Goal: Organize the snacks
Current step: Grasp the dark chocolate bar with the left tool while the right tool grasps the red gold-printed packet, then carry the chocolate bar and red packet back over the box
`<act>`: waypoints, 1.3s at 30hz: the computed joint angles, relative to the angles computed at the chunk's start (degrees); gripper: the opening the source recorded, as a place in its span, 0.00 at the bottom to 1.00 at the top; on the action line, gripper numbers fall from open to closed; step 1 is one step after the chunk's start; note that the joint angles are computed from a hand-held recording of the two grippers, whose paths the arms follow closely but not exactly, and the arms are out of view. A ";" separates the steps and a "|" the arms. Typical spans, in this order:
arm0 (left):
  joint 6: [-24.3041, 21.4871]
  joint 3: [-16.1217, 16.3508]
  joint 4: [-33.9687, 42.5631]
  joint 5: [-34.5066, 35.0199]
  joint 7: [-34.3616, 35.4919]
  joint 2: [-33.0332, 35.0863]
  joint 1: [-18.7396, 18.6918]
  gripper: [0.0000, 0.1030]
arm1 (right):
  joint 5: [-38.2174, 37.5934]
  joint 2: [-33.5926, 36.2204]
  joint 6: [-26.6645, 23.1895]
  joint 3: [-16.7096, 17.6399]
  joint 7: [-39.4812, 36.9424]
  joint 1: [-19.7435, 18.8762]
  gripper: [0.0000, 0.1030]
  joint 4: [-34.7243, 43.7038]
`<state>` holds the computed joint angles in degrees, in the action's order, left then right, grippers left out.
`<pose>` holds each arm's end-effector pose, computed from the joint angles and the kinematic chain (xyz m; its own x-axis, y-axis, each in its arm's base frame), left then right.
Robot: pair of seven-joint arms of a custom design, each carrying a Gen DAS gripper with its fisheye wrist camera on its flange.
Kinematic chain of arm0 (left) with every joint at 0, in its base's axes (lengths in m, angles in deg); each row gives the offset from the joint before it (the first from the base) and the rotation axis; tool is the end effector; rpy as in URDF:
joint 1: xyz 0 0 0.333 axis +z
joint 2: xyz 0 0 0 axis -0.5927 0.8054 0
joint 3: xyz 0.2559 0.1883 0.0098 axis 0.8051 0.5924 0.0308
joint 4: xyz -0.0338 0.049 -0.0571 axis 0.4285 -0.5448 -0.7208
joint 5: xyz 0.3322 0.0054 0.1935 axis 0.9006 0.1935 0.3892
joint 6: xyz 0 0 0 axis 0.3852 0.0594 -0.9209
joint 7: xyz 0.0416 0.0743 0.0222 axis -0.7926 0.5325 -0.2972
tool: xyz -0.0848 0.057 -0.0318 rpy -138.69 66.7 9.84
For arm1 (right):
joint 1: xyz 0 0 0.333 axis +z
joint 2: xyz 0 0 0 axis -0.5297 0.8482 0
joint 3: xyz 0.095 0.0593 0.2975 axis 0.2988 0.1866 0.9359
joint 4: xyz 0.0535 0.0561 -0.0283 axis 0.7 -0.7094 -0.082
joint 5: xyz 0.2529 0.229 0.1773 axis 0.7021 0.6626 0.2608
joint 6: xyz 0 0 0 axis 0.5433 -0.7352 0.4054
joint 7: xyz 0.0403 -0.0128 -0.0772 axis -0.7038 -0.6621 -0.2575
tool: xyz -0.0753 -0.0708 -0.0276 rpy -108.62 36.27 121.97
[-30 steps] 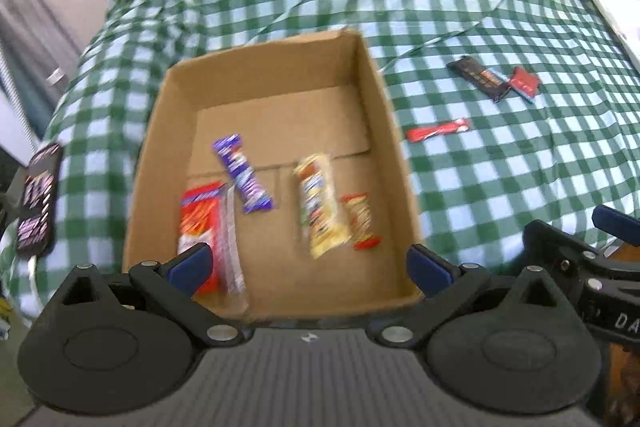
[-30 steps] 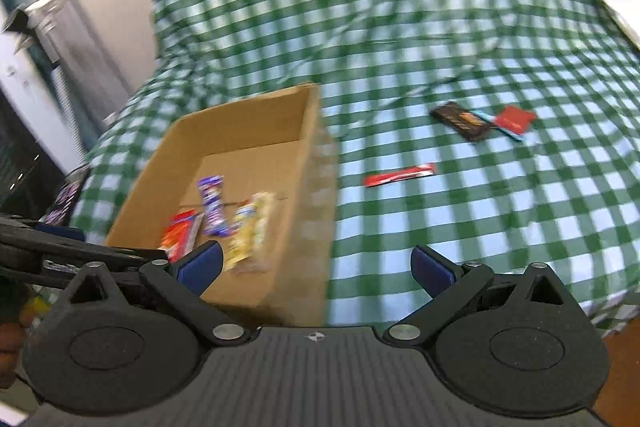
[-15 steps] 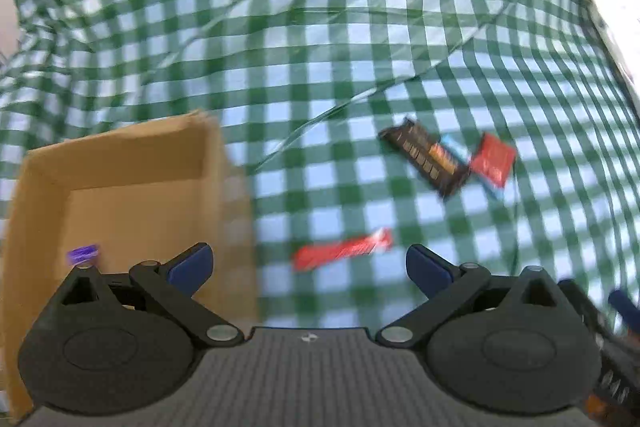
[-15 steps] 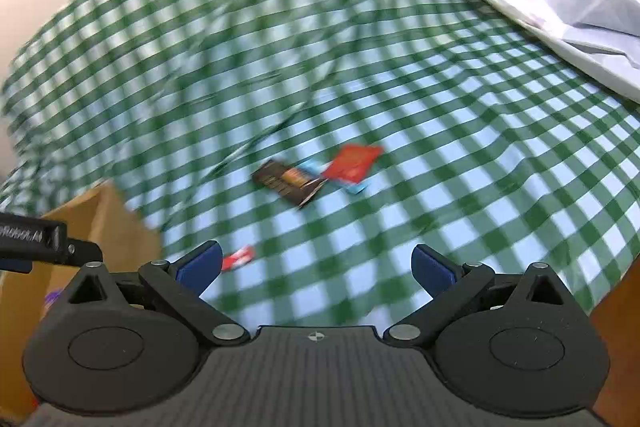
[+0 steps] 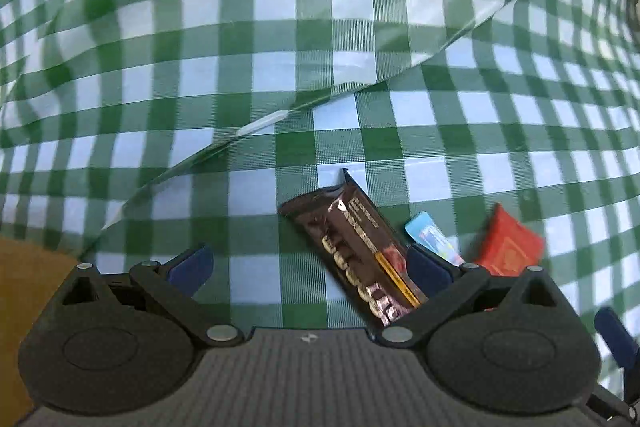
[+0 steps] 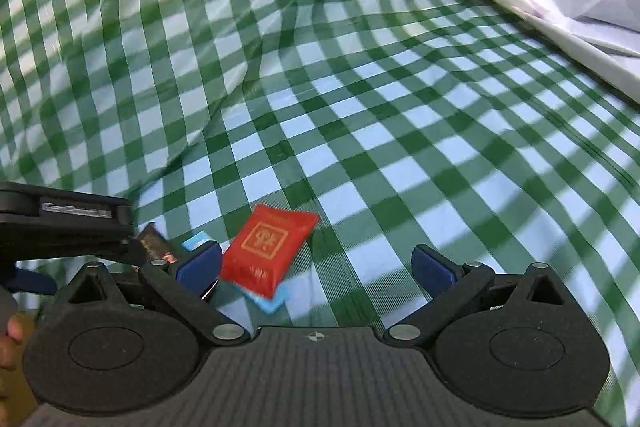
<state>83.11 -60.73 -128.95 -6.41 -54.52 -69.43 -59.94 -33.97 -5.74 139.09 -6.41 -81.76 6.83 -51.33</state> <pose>0.5405 -0.3812 0.4355 0.0577 -0.9922 -0.1101 -0.9167 -0.0089 -0.3995 0.4547 0.4555 0.4249 -0.2659 -0.9321 -0.2459 -0.5998 0.3597 -0.7147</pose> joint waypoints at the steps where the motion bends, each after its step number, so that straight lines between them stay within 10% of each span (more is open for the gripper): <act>1: -0.64 0.07 0.92 -0.07 0.70 1.04 0.05 1.00 | 0.02 1.24 1.10 -0.18 -0.98 -0.45 0.97 1.02; 11: 7.47 -0.34 -6.88 -5.97 2.12 -2.64 4.11 1.00 | 3.25 8.41 -0.65 -3.26 -10.43 1.12 0.98 7.87; 25: 6.79 -0.20 -3.32 -8.10 6.67 1.22 4.22 0.92 | 1.21 8.74 -2.74 -4.05 -12.07 1.66 0.99 7.50; 26: 6.17 0.41 -3.14 -6.39 4.78 1.10 3.39 0.85 | 0.44 8.41 -2.52 -4.16 -11.65 1.80 0.91 6.98; 28: 8.26 0.53 -5.37 -4.69 3.12 -0.81 3.23 0.42 | -3.34 7.37 -2.59 -4.61 -9.80 2.63 0.61 5.55; 29: 9.28 0.18 -6.22 -4.86 3.85 -1.58 3.59 0.42 | -4.24 6.92 -2.40 -4.43 -10.16 2.54 0.46 5.10; 39: 14.72 -1.18 -21.67 -12.23 10.24 -19.14 6.15 0.42 | -6.15 -3.04 -5.07 -0.81 -4.43 2.06 0.44 -2.22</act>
